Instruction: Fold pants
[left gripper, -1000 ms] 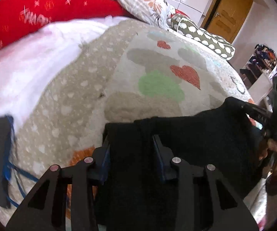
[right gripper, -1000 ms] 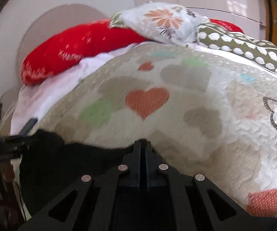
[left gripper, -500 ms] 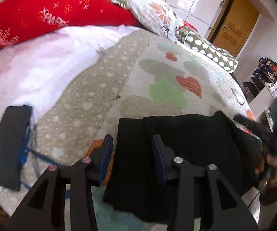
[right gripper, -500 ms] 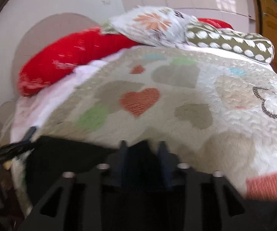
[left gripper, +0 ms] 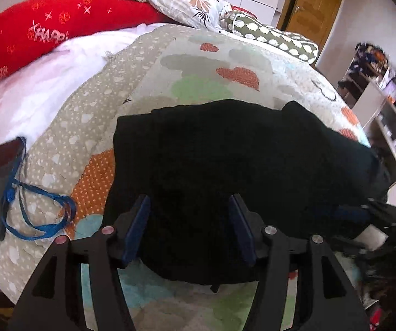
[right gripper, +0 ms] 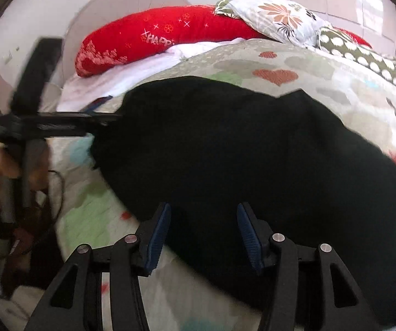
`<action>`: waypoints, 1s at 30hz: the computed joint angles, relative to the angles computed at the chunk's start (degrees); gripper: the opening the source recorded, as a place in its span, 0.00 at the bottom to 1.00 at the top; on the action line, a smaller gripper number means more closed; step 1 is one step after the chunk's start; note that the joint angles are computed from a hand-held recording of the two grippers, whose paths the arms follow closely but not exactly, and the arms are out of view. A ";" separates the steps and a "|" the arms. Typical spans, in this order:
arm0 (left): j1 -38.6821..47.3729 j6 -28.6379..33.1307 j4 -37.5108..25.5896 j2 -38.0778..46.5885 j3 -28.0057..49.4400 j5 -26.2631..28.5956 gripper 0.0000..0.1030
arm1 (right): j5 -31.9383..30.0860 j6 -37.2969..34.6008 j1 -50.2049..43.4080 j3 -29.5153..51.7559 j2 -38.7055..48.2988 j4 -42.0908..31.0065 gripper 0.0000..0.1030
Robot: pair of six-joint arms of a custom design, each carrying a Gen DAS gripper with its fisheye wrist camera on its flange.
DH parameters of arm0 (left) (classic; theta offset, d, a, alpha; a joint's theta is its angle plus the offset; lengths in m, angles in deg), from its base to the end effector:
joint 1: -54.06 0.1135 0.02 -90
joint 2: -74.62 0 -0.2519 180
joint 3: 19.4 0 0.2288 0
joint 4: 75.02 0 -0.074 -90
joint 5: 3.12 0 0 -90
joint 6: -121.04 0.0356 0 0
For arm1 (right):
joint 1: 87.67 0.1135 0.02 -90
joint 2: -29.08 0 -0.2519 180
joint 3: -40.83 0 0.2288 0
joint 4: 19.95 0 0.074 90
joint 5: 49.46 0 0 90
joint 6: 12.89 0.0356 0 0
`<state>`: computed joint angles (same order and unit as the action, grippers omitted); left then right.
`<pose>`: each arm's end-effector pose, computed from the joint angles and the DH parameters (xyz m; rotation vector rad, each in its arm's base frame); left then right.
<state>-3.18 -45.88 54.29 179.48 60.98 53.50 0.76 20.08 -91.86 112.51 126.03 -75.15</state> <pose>0.1893 -0.2580 0.1619 -0.5251 2.4547 -0.0078 0.2751 0.0027 0.1659 -1.2105 2.2626 0.6898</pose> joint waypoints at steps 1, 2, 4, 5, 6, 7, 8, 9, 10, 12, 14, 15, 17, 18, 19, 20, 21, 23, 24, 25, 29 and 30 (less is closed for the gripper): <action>-0.07 0.02 -0.65 -0.07 0.52 -0.10 0.56 | -0.51 -1.60 -1.96 1.60 0.71 -2.51 0.50; -0.17 0.16 -0.87 -0.62 0.84 -0.26 0.56 | -1.02 -3.01 -4.89 3.98 1.84 -5.36 0.50; -0.82 0.60 -0.47 -2.11 1.27 -1.27 0.56 | -1.27 -3.36 -10.48 8.06 3.75 -7.64 0.50; -1.23 0.96 -0.75 -2.21 2.09 -2.08 0.58 | -1.38 -3.15 -13.50 10.44 5.07 -8.79 0.50; -1.75 2.01 -1.17 -1.82 3.72 -3.24 0.59 | -1.70 -2.85 -16.54 13.38 7.15 -10.03 0.50; -1.90 2.83 -0.96 -1.45 4.45 -3.56 0.63 | -2.25 -2.27 -19.99 16.81 9.79 -11.54 0.50; -1.91 4.48 -0.36 -0.66 5.66 -3.46 0.64 | -2.90 -1.27 -22.95 20.65 12.81 -13.45 0.51; -1.76 5.98 0.17 0.41 6.99 -2.90 0.64 | -3.49 0.22 -25.16 24.45 15.87 -15.36 0.52; -1.56 6.94 0.46 1.37 8.07 -2.40 0.64 | -4.19 2.15 -27.56 29.20 19.73 -17.80 0.52; -1.11 9.01 1.97 3.41 9.89 -1.01 0.64 | -5.20 3.64 -29.33 34.13 23.35 -20.42 0.52; -1.09 10.23 2.93 4.50 10.88 0.08 0.64 | -6.24 4.68 -30.01 36.42 25.02 -21.52 0.50; -1.20 10.72 3.01 5.00 11.52 0.37 0.64 | -5.96 5.48 -29.96 37.31 25.45 -21.54 0.50; -1.68 10.95 2.15 5.54 12.57 0.30 0.64 | -4.64 5.64 -29.88 37.43 25.02 -21.38 0.50; -1.75 10.90 1.99 5.51 12.56 0.21 0.64 | -4.11 5.30 -29.76 36.62 24.18 -21.09 0.50; -1.74 10.74 2.11 5.37 12.33 0.30 0.64 | -3.83 4.90 -29.48 36.10 23.68 -20.92 0.50; -1.59 10.66 2.47 5.20 11.91 0.63 0.64 | -3.08 4.76 -29.17 35.10 23.03 -20.51 0.50; -1.32 10.77 2.82 5.13 11.47 1.22 0.64 | -2.51 4.52 -29.17 35.32 23.32 -20.67 0.50; -1.27 10.36 1.97 5.70 11.80 1.69 0.64 | -1.83 5.03 -29.18 35.99 24.42 -20.70 0.50; -1.49 10.06 1.66 5.69 11.66 1.73 0.64 | -1.76 5.98 -28.97 36.39 24.90 -20.81 0.50; -1.75 10.00 1.98 5.50 11.18 1.68 0.64 | -1.64 6.20 -29.01 36.68 25.30 -20.88 0.50; -2.19 8.18 2.48 3.75 8.18 1.52 0.64 | -1.58 8.42 -27.55 36.29 25.91 -19.39 0.52; -1.98 6.92 2.26 3.17 7.21 1.56 0.64 | -2.58 9.45 -27.19 35.68 25.92 -18.17 0.48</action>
<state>-5.16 -38.96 56.55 182.65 68.19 55.05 -1.82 29.53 -119.05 148.19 151.96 -93.32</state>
